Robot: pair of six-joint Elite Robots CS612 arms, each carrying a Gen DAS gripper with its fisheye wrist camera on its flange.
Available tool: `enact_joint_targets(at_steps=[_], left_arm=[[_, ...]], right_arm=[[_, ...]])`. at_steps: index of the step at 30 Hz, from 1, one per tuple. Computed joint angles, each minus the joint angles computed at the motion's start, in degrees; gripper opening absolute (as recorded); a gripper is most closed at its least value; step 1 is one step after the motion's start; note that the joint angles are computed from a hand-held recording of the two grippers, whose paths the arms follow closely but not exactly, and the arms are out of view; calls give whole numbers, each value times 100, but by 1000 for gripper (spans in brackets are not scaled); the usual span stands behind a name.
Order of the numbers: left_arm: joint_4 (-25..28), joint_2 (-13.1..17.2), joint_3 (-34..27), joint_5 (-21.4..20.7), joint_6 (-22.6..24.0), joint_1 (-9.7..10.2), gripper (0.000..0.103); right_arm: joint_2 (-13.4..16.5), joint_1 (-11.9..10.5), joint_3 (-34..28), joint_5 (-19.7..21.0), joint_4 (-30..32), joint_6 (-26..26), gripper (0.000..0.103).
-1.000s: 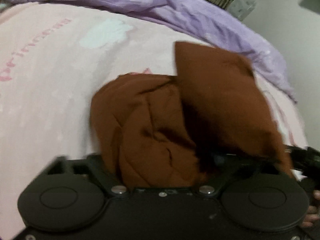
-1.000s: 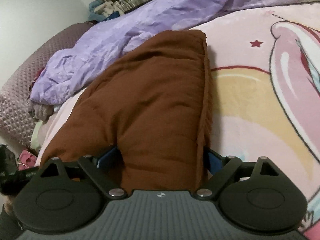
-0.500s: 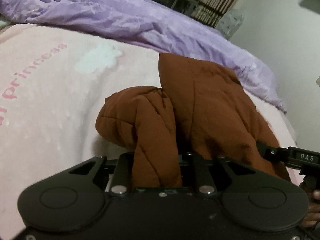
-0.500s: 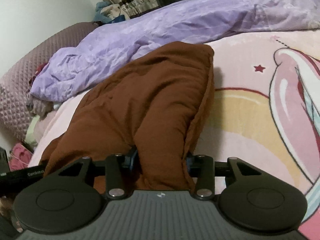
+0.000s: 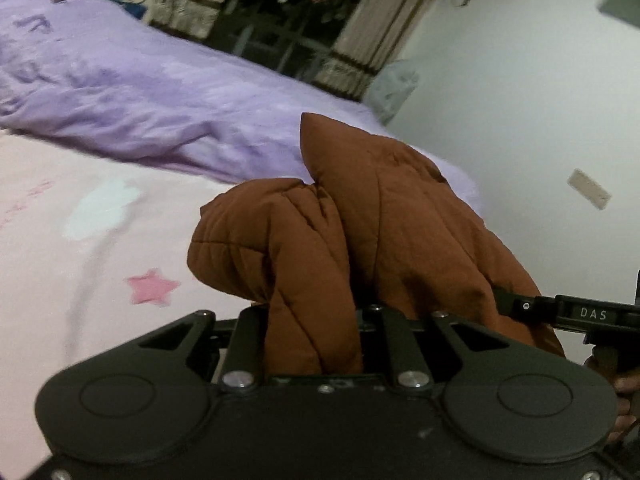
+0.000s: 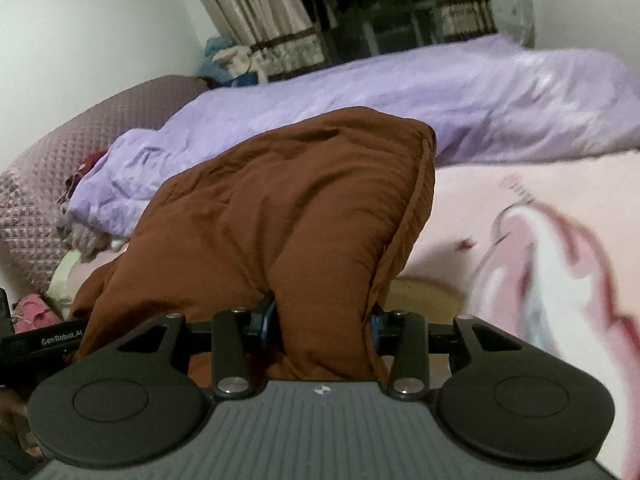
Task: Fold large clothes
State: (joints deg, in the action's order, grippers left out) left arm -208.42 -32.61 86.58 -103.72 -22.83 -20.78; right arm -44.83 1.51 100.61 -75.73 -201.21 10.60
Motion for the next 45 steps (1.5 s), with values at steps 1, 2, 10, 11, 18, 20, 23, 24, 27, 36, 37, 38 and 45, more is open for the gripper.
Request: enact_joint_targets(at_steps=[1, 2, 10, 11, 18, 20, 23, 24, 27, 36, 37, 38, 45], left_arm=[[-47, 38, -56, -86, -29, -28, 16], [-80, 97, -155, -196, -157, -73, 16], [702, 640, -1233, -769, 18, -486, 18], [993, 743, -1421, -810, 26, -520, 19], [2292, 1253, -2039, -684, -526, -574, 81], [2068, 1108, -1791, -425, -667, -570, 79], [1619, 698, -1265, 822, -698, -724, 79], [1336, 610, -1160, 1273, -656, -812, 80], [658, 532, -1163, 1884, -360, -1021, 89], [1868, 1544, -2584, 2253, 692, -1399, 96], [1649, 1546, -2522, 2170, 390, -1377, 96], [1493, 1509, -2443, 2161, 191, -1364, 96], [1343, 908, -1635, 2348, 501, -1397, 94]], right_arm=[[-57, -56, 75, -56, -35, -30, 48], [-114, -126, 158, -108, -75, -41, 48], [-247, -766, 582, -250, -162, 163, 54], [-195, -858, 576, -181, -89, 363, 56], [362, -1187, 350, -87, 304, 971, 92], [319, -1244, 500, -132, -60, 1240, 93], [217, -1073, 632, -1340, -701, 1505, 83], [256, -993, 628, -1691, -1099, 1537, 77], [479, -791, 420, -1997, -2004, 1417, 66], [1269, -489, -828, -2144, -235, 635, 54], [1279, -504, -825, -2060, -254, 697, 54], [1234, -514, -796, -2009, -270, 697, 54], [809, -504, -84, -2073, -982, 335, 55]])
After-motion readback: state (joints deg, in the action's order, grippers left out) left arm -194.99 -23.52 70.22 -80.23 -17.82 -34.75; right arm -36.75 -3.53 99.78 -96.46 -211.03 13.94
